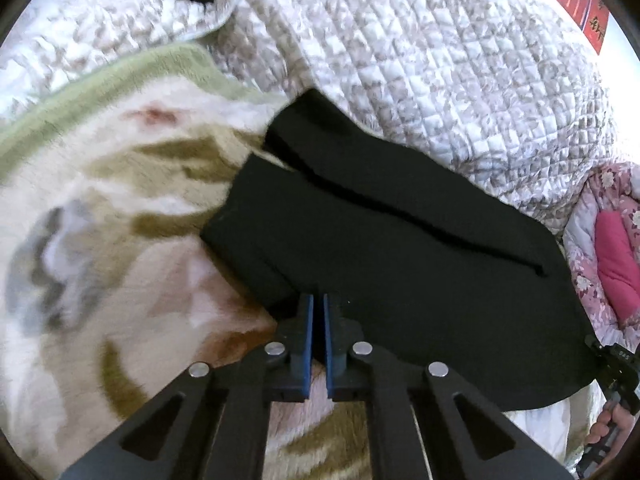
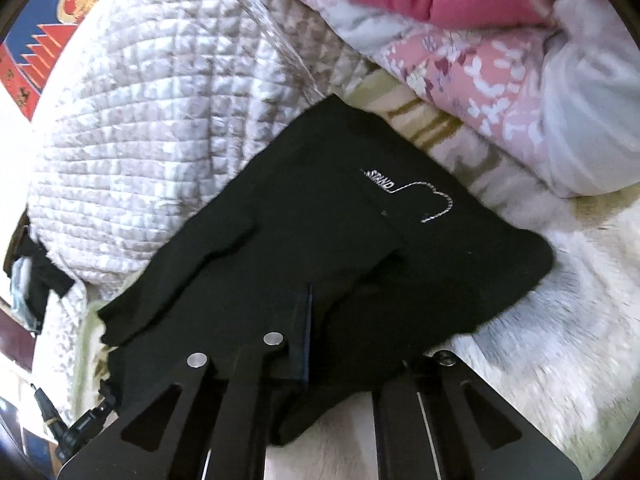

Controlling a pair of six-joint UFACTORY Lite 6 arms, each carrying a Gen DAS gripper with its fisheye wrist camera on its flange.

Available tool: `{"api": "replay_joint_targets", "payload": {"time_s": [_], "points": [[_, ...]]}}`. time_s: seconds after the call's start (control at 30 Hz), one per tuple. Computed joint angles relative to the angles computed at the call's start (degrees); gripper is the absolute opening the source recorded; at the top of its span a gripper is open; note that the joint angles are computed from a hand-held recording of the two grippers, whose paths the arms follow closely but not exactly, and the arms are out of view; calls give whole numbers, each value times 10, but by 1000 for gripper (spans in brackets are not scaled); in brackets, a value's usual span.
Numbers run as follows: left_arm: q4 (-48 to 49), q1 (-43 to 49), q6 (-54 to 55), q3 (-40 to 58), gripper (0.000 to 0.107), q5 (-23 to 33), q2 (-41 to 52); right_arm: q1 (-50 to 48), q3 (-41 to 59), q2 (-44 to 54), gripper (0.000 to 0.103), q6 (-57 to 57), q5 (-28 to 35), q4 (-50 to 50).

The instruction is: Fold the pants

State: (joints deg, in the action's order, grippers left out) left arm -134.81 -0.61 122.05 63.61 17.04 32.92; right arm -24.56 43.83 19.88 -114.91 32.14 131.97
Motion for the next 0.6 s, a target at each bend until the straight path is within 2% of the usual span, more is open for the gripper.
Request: {"api": "replay_joint_targets", "payload": {"time_s": [0.17, 0.3, 0.43, 0.53, 0.6], "points": [[103, 46, -72, -113, 5, 21, -126, -23, -124, -137, 6, 22, -4, -59], [185, 97, -120, -220, 5, 71, -223, -77, -223, -227, 6, 91, 11, -159], [199, 123, -91, -317, 5, 93, -297, -105, -298, -311, 6, 117, 5, -211], [145, 113, -26, -333, 5, 72, -277, -81, -282, -263, 6, 94, -16, -175], [177, 116, -69, -310, 6, 66, -236, -63, -282, -256, 6, 63, -28, -136]]}}
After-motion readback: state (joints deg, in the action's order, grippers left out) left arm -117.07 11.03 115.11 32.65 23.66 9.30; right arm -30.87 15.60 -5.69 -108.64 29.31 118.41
